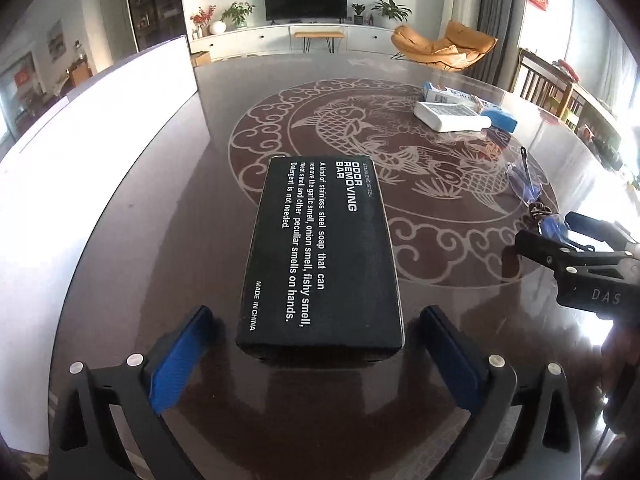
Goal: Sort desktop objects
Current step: 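Carry the black box and glasses over the white-walled bin with both tools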
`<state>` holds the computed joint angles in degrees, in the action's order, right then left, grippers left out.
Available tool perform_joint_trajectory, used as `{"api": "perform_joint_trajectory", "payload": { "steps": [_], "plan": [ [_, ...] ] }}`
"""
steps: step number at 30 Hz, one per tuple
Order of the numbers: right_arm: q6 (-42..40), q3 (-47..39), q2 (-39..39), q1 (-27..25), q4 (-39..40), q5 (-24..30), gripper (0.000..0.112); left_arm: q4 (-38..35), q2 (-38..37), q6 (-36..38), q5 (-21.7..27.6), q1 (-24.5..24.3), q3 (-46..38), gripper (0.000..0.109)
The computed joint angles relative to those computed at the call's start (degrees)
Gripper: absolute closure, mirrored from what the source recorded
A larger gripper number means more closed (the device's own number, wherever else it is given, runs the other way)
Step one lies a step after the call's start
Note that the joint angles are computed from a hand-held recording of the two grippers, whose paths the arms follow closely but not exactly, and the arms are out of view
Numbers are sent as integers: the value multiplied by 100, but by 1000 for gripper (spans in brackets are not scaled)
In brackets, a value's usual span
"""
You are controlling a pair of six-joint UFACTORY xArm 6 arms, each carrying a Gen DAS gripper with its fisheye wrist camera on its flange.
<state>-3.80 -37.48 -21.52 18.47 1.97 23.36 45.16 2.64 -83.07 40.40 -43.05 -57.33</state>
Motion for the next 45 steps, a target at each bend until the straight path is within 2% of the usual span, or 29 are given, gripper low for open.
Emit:
{"api": "perform_joint_trajectory", "payload": {
  "steps": [11,14,15,16,18,19,20,21,22,24,28,35,39,45],
  "plan": [
    [-6,-2,9,-3,4,-5,9,-53,6,41,-14,-10,-26,6],
    [-73,-19,6,2,80,44,9,-442,12,612,-89,65,-70,6],
    [-282,-107,45,-4,193,206,9,-860,54,1171,-146,158,-148,6],
    [-726,-323,143,-39,445,590,9,-1151,106,1490,-69,224,-258,6],
    [-1081,-542,261,-104,736,923,10,-1198,164,1489,-26,313,-381,6],
    [-1077,-591,285,-131,777,987,12,-935,161,1272,-136,349,-369,22],
    [-866,-584,272,-141,578,926,31,-816,198,1203,-130,358,-405,41],
    [-863,-569,240,-149,517,867,65,-636,232,1126,-84,343,-460,51],
    [-1013,-623,222,-165,695,969,84,-593,247,1128,-14,318,-504,51],
    [-1192,-703,232,-228,995,1194,86,-490,100,1018,-205,304,-316,51],
    [-1435,-553,-100,-256,1342,1234,86,-80,-602,298,-312,177,284,51],
    [-1776,-1019,-420,68,2245,1486,86,225,-2115,-353,-91,170,1041,51],
    [-1791,-1751,-116,694,2630,1435,86,440,-3159,-363,340,338,1301,51],
    [-1779,-3429,1164,2025,3189,1297,86,-122,-4514,618,1107,1326,1822,51]
  ]
}}
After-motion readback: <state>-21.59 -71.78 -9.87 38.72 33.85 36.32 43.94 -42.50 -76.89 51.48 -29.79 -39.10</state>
